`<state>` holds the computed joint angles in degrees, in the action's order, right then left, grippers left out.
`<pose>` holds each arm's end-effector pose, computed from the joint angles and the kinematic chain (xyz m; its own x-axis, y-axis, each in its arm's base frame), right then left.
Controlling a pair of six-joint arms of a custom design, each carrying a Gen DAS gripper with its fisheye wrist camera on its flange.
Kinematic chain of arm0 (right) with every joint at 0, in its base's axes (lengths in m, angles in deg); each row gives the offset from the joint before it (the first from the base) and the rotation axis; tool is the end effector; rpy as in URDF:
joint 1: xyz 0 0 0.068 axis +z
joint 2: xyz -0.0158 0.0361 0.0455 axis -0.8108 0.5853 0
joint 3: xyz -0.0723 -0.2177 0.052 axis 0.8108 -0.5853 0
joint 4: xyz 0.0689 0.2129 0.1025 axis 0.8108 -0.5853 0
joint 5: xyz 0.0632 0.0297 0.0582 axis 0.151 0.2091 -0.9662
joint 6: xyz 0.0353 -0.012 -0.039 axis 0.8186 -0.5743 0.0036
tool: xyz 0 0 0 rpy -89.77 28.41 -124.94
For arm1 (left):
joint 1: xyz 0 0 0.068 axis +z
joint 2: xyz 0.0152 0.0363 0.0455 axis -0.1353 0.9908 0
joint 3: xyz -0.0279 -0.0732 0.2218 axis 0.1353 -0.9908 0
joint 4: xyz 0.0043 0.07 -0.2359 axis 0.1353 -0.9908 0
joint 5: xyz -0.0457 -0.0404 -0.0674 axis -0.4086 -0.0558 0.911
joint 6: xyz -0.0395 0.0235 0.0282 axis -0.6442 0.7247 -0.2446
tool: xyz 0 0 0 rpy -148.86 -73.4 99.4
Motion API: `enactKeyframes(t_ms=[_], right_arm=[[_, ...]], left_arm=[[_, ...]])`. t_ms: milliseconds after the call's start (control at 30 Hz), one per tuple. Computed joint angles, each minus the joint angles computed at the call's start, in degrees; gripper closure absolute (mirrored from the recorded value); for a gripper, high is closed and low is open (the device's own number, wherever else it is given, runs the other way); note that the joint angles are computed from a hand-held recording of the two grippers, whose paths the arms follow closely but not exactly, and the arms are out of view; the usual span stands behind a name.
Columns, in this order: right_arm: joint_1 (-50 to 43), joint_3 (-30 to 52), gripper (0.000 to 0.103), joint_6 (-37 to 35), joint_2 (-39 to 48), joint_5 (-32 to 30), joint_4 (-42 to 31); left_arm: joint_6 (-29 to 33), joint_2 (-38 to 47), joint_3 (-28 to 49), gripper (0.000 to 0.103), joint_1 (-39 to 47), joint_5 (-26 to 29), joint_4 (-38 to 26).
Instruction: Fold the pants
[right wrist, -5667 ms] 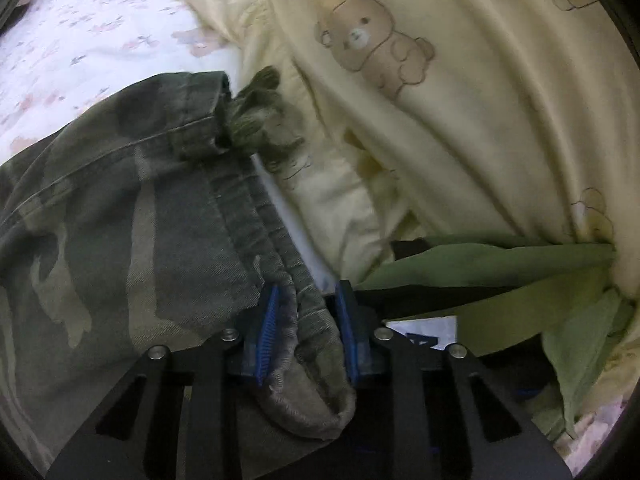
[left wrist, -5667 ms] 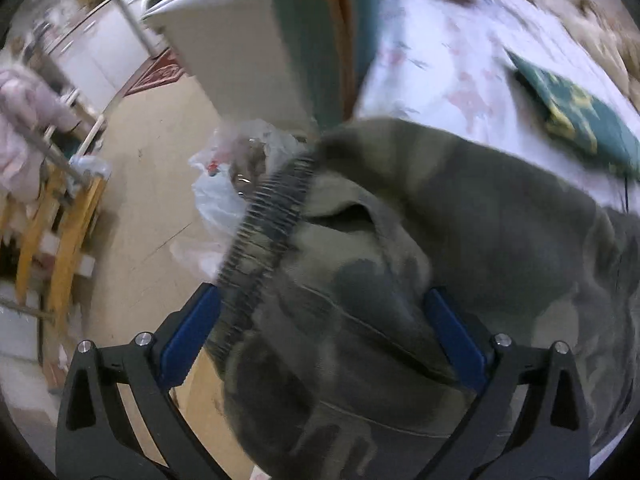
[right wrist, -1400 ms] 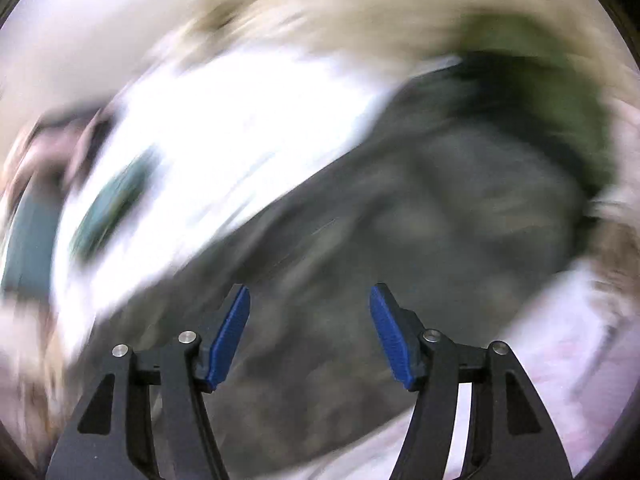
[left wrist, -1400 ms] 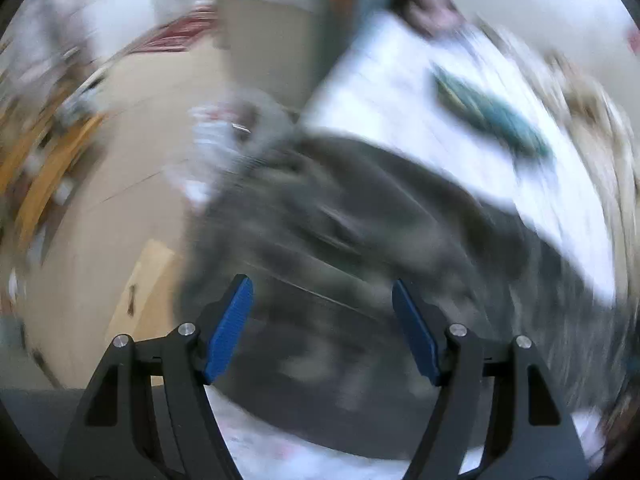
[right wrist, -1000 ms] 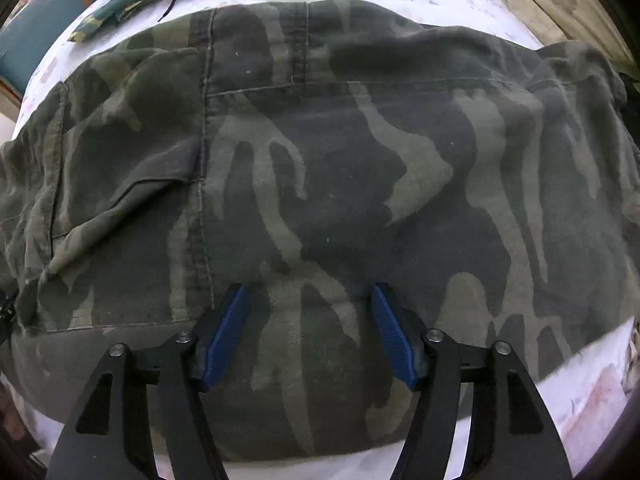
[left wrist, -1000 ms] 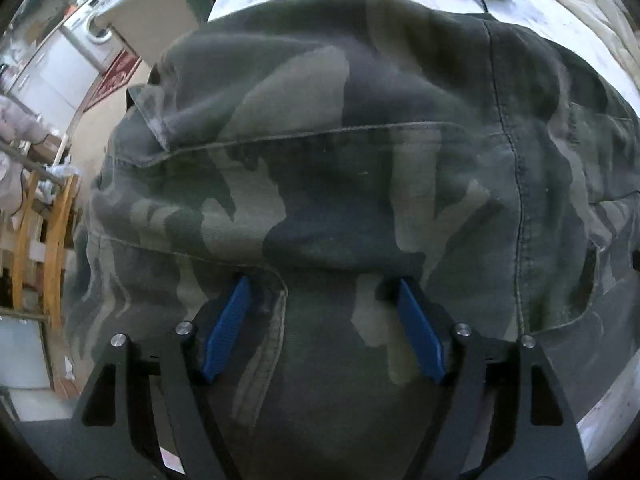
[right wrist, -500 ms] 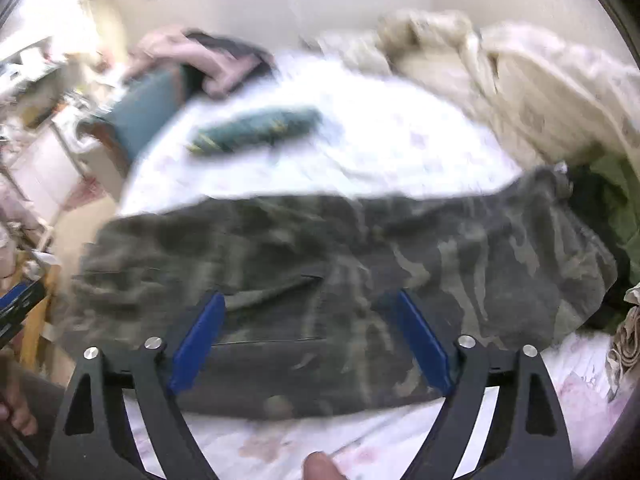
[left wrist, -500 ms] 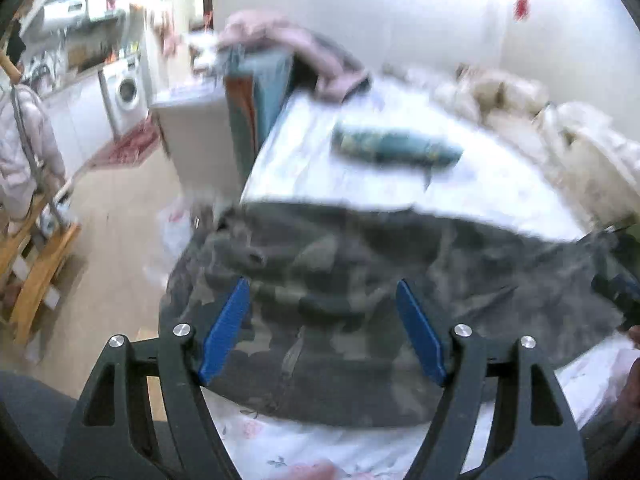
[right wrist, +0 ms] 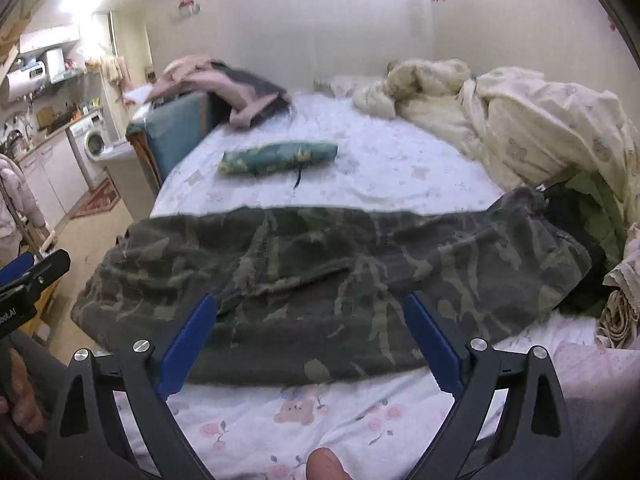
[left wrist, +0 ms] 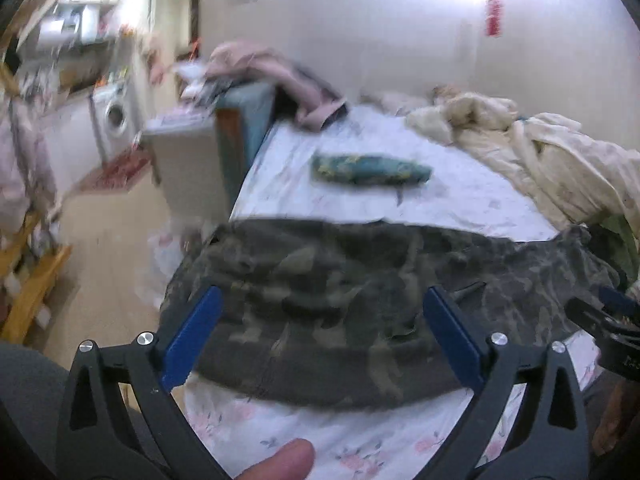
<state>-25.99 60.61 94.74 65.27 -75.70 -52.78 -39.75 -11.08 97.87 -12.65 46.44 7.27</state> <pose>0.2475 0.1232 0.3454 -0.6617 -0.0100 -0.7497 -0.1062 0.9911 0.0806 0.2431 -0.0162 0.3441 -0.6190 -0.1365 -0.7735 -0.1321 0.9888 -0.0688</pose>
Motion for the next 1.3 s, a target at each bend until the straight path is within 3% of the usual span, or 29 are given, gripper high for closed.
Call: enactKeyframes(t_ms=[100, 233, 333, 400, 433, 533, 600, 633, 733, 800, 900, 1067, 1200, 1300], right_arm=[[-0.47, 5.36, 0.006, -1.72, 5.48, -6.13, -1.31], [0.05, 8.18, 0.006, -3.50, 10.45, -6.59, 1.19], [-1.13, 8.17, 0.006, -3.12, 12.72, -9.69, 1.74], [-1.53, 8.08, 0.006, -3.03, 14.06, -10.08, 1.14], [-1.88, 7.98, 0.006, -2.68, 14.53, -10.27, 0.76], [-3.74, 7.78, 0.006, -0.73, 15.35, -12.95, 0.38], [-4.46, 7.55, 0.006, 0.17, 16.07, -13.49, 0.24], [-4.72, 7.71, 0.006, 0.17, 16.51, -13.79, -0.11], [-5.63, 8.92, 0.006, 0.88, 18.64, -15.18, -1.64], [-6.23, 9.30, 0.006, 1.85, 19.28, -15.97, -1.88], [-6.68, 10.95, 0.006, 2.58, 20.90, -15.50, -3.19], [-9.14, 12.41, 0.006, 5.26, 22.45, -16.19, -5.88], [-12.10, 11.38, 0.006, 7.58, 20.41, -17.54, -6.25], [-14.20, 10.09, 0.006, 7.52, 17.31, -15.92, -6.70]], left_arm=[[-3.05, 8.53, 4.25, 0.004, 9.64, 0.84, -4.90], [-11.48, 20.04, 8.12, 0.004, 23.17, 5.57, -8.32], [-15.50, 27.90, 8.11, 0.004, 29.00, 10.85, -5.08], [-18.90, 32.23, 5.47, 0.004, 32.56, 14.63, 0.40], [-21.03, 34.85, 4.42, 0.004, 34.47, 18.17, 2.90], [-31.03, 45.28, 2.38, 0.004, 41.61, 40.31, 11.69], [-33.58, 48.31, 2.55, 0.007, 42.26, 45.70, 14.76], [-34.51, 47.39, 1.12, 0.021, 41.96, 45.66, 17.75], [-33.03, 45.46, 1.45, 0.054, 40.68, 44.80, 19.72], [-30.96, 45.64, 4.26, 0.094, 39.79, 43.62, 17.12], [-19.18, 41.15, 9.70, 0.096, 35.60, 30.28, 10.03], [-15.18, 31.03, 12.42, 0.097, 28.90, 18.28, 7.38], [-6.72, 26.89, 19.27, 0.096, 15.70, 4.32, 6.25], [-0.87, 30.22, 28.98, 0.096, 3.38, -5.18, 3.16]])
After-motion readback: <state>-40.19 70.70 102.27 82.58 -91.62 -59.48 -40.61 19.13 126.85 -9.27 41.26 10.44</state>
